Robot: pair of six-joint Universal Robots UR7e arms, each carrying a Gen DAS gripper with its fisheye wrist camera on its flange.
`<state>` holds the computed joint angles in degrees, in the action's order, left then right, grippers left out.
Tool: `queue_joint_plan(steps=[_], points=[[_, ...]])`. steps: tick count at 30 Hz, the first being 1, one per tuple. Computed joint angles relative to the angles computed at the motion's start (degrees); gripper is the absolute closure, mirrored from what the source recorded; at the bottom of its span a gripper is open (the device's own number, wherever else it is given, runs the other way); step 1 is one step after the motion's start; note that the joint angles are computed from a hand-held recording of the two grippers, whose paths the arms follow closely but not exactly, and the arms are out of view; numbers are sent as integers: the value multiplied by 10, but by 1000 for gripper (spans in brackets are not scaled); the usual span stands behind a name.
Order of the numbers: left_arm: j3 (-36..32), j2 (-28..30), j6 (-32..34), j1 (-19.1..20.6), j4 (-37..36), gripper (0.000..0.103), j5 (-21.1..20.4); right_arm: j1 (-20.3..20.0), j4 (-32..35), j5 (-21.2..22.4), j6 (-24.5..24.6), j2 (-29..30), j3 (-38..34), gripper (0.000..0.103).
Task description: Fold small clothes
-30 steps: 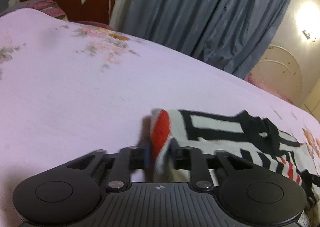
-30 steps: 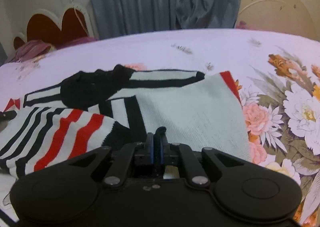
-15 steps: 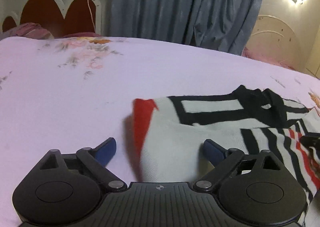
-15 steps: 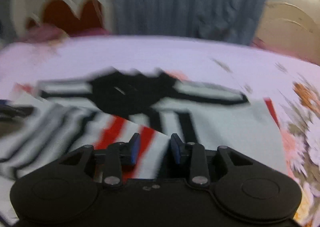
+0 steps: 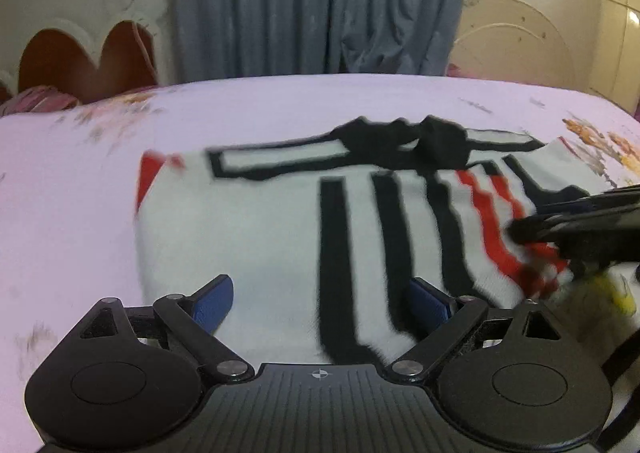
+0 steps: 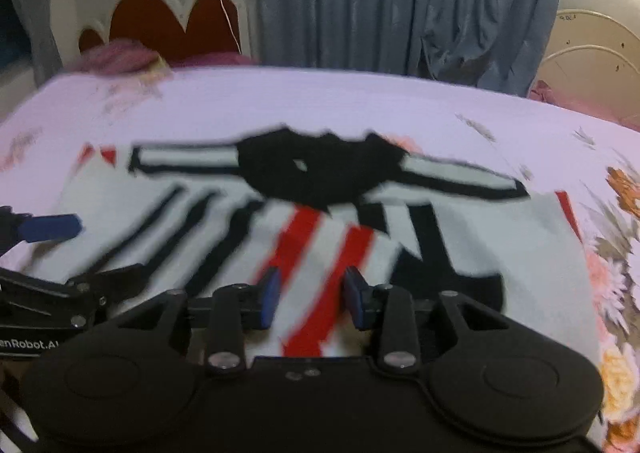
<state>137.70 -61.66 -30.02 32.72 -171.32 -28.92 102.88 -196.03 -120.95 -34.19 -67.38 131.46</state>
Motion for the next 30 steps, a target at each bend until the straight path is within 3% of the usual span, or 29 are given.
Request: queue_joint_plan(steps=[4, 6, 10, 14, 17, 18, 22, 27, 30], points=[[14, -21, -15, -9, 25, 10, 4, -20, -16, -18, 1, -41, 21, 71], [11, -20, -13, -6, 27, 10, 2, -32, -2, -4, 8, -60, 28, 71], [8, -33, 11, -3, 8, 10, 10, -25, 1, -5, -1, -59, 21, 71], [-32, -23, 92, 38, -42, 10, 14, -31, -34, -12, -8, -42, -6, 71], [-68, -17, 85, 82, 13, 10, -31, -47, 19, -19, 21, -28, -39, 72], [-70, -9, 93, 84, 11, 10, -27, -53, 25, -18, 20, -23, -43, 72], [-48, -23, 55, 48, 15, 10, -2, -40, 17, -29, 13, -30, -37, 73], [11, -38, -15, -26, 18, 10, 4, -32, 7, 21, 1, -79, 24, 70], [6, -35, -53, -23, 111, 10, -8, -27, -2, -15, -20, -58, 34, 71]])
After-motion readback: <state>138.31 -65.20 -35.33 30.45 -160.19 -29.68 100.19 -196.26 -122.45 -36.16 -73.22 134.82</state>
